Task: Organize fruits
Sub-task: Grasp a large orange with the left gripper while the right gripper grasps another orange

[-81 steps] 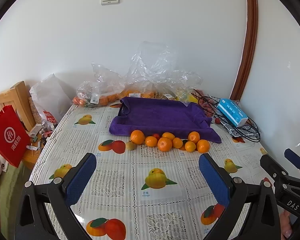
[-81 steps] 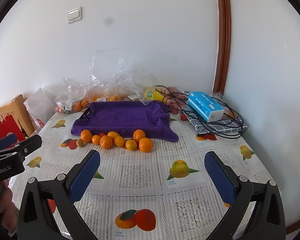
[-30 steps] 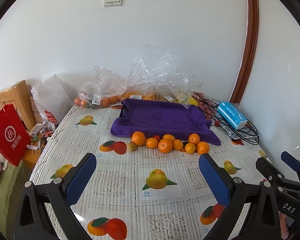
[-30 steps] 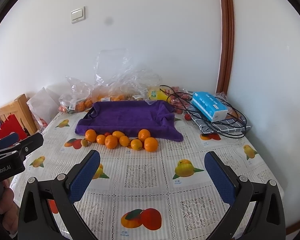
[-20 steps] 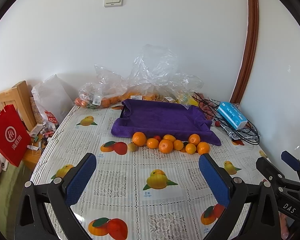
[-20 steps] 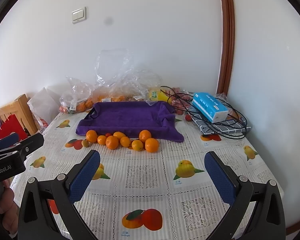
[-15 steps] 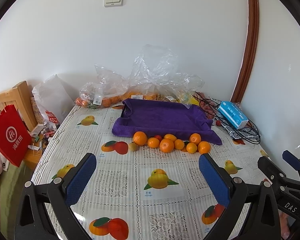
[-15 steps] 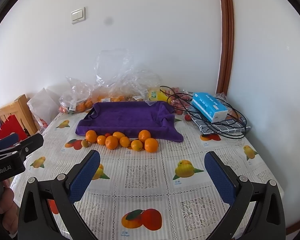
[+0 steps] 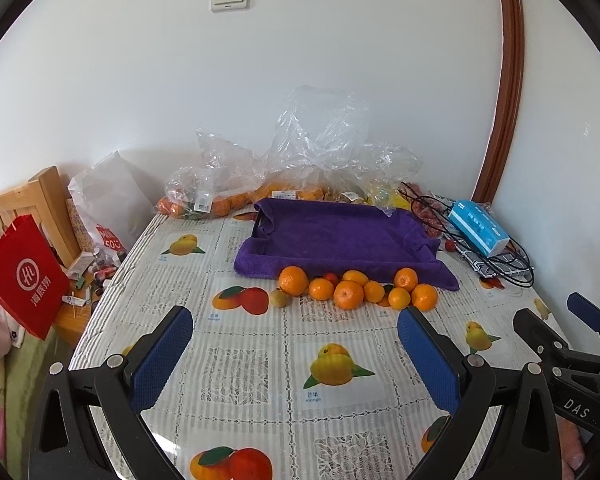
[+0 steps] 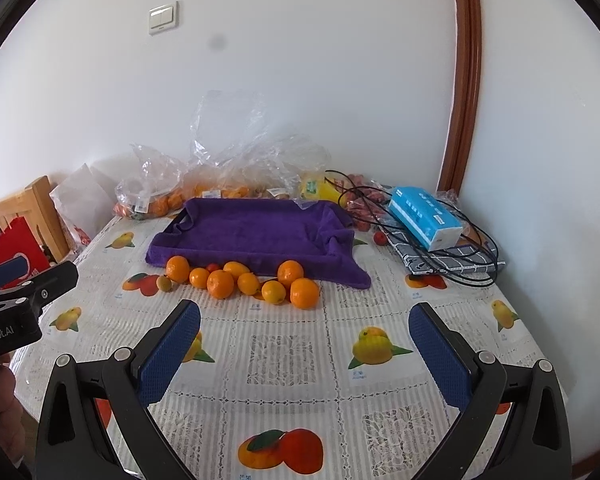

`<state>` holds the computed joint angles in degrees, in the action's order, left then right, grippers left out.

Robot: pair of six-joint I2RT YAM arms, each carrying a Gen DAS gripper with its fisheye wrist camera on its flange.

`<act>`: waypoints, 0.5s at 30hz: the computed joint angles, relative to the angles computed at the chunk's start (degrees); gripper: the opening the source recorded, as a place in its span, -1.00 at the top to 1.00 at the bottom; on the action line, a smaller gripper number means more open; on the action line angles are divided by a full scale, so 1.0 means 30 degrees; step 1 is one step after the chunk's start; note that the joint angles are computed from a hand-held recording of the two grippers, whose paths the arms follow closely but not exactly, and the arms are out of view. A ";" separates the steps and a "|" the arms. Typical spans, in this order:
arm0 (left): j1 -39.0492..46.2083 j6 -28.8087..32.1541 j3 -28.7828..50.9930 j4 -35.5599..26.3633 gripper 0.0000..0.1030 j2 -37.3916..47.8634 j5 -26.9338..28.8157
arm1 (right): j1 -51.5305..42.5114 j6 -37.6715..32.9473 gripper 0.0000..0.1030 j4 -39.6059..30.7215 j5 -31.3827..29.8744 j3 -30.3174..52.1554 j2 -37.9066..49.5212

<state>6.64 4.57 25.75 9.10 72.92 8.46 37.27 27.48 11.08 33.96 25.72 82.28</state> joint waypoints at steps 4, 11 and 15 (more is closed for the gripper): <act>0.0329 0.0254 0.0629 0.0422 -0.99 0.1323 0.0568 | -0.0902 0.0037 -0.99 0.0718 -0.0637 0.0534 0.1343; 0.0928 0.0320 0.2497 0.1440 -0.99 0.4965 0.1083 | -0.2749 -0.1526 -0.99 0.3826 -0.2387 0.1207 0.4178; 0.0944 0.0402 0.3505 0.3083 -0.99 0.7592 0.0857 | -0.3922 -0.2230 -0.99 0.6176 -0.3797 0.1551 0.6262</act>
